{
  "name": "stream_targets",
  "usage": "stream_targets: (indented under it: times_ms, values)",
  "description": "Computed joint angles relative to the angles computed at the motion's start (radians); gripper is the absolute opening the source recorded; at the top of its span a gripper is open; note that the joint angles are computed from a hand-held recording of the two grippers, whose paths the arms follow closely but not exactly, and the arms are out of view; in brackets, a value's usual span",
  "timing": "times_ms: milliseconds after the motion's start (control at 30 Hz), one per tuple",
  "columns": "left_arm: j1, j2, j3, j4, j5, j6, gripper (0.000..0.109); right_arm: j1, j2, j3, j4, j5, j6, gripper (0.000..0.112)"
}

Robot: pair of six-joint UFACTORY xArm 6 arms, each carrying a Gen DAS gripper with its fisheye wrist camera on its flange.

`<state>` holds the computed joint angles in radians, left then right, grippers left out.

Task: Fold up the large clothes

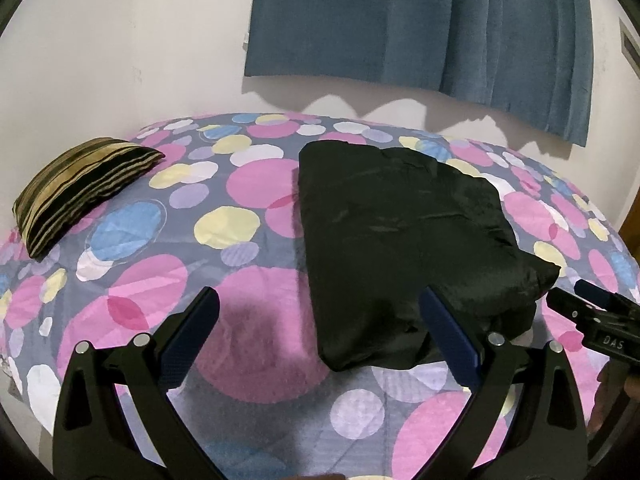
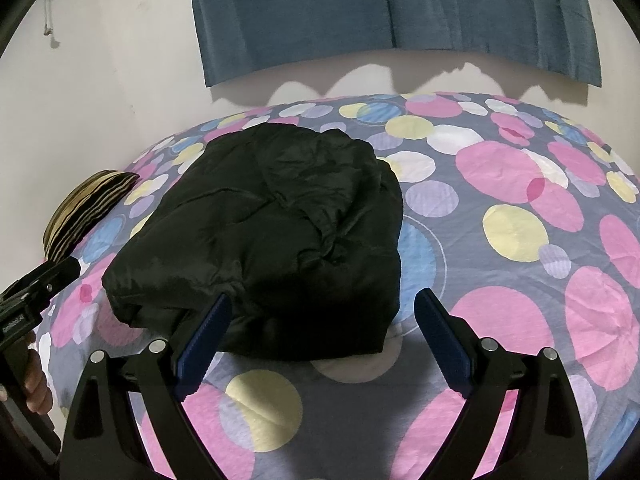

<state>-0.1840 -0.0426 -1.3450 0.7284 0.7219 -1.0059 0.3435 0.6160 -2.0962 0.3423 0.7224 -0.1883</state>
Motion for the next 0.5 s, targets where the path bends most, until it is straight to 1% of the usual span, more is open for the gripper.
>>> stream_targets:
  times_ms: [67,167,267,500]
  values:
    - [-0.002,0.001,-0.002,-0.004,0.003,0.002,0.100,-0.001,0.004,-0.007,0.003,0.005,-0.004,0.092]
    - [-0.004,0.000,-0.002,0.022,0.011,-0.016,0.100,-0.003,0.008,-0.014,0.008,0.011,-0.008,0.092]
    - [-0.001,-0.004,0.005,0.028,-0.006,-0.011,0.100,-0.002,0.008,-0.013,0.006,0.010,-0.008,0.092]
    - [-0.001,-0.006,0.019,0.049,-0.014,-0.031,0.101,-0.002,0.014,-0.022,0.013,0.026,-0.013,0.092]
